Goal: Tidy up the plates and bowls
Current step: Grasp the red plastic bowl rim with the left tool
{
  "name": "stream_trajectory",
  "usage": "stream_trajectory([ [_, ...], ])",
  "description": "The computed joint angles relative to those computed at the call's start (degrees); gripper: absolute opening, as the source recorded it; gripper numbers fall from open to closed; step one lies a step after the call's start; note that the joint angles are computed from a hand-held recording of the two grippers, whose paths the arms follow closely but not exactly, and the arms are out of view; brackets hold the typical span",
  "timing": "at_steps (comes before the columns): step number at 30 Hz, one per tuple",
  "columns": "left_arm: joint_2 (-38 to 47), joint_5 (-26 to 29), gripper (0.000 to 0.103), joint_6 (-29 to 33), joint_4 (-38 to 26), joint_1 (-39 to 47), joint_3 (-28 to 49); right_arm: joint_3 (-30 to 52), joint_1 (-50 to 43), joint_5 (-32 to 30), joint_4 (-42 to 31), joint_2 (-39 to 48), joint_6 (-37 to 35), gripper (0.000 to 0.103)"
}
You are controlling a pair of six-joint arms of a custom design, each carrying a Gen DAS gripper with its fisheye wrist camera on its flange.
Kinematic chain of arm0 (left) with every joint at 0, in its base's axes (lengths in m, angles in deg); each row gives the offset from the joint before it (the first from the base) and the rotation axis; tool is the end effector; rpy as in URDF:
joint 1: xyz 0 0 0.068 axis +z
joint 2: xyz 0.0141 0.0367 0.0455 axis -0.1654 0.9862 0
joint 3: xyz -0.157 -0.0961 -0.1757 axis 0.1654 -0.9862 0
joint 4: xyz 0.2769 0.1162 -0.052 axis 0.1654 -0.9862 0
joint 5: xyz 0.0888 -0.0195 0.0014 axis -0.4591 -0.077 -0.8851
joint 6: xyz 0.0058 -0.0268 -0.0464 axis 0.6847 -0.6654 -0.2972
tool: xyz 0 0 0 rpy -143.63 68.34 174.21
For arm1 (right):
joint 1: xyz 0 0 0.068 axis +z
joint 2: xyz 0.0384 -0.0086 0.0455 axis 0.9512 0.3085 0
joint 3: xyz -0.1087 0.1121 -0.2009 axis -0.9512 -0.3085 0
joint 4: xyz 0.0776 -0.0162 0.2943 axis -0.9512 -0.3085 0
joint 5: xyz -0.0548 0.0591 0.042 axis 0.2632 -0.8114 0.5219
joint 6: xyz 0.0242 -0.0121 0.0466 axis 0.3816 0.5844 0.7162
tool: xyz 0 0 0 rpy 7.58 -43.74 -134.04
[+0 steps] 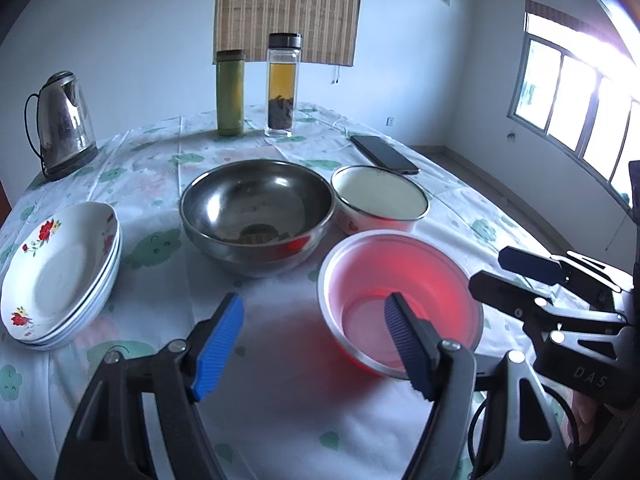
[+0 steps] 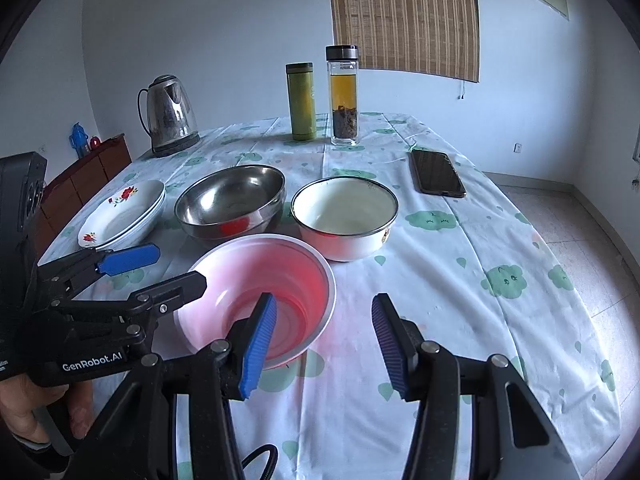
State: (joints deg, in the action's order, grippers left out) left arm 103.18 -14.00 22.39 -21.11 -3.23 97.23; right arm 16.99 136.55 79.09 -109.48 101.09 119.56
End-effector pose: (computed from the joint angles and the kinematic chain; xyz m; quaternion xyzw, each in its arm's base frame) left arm 0.2333 0.0045 0.1539 0.2871 0.8642 -0.1890 0.3675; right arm 0.0993 0.1486 0.1870 0.1052 0.9047 -0.0176 0.4126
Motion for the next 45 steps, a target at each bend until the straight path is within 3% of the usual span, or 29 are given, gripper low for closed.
stream_trajectory([
  [13,1.7,-0.9,0.07,-0.2,0.6,-4.2,-0.4,-3.7,-4.7,-3.4,5.6,-3.4,-6.0,0.052],
  [16,2.9,-1.4,0.064,-0.2,1.1,-4.8,-0.2,-4.3,-5.5,-4.3,6.7,-3.5,-6.9,0.051],
  [22,5.1,-1.4,0.048,-0.1,1.3,-4.9,0.5,-5.1,-6.5,-5.8,9.6,-2.8,-8.8,0.033],
  [26,6.1,-1.3,0.025,0.6,0.7,-5.9,0.6,-5.5,-7.0,-6.7,11.5,-2.0,-9.6,0.023],
  [37,8.0,-0.1,0.022,0.7,-0.5,-5.2,1.9,-6.3,-6.9,-5.8,11.9,-3.4,-9.3,0.018],
  [40,7.4,-0.5,0.01,1.2,-0.1,-5.5,1.4,-6.5,-7.1,-6.1,12.3,-3.3,-9.1,0.018],
  [45,8.1,0.1,0.009,1.7,-0.4,-5.2,1.7,-8.4,-8.3,-7.9,12.8,-6.7,-9.1,0.018],
])
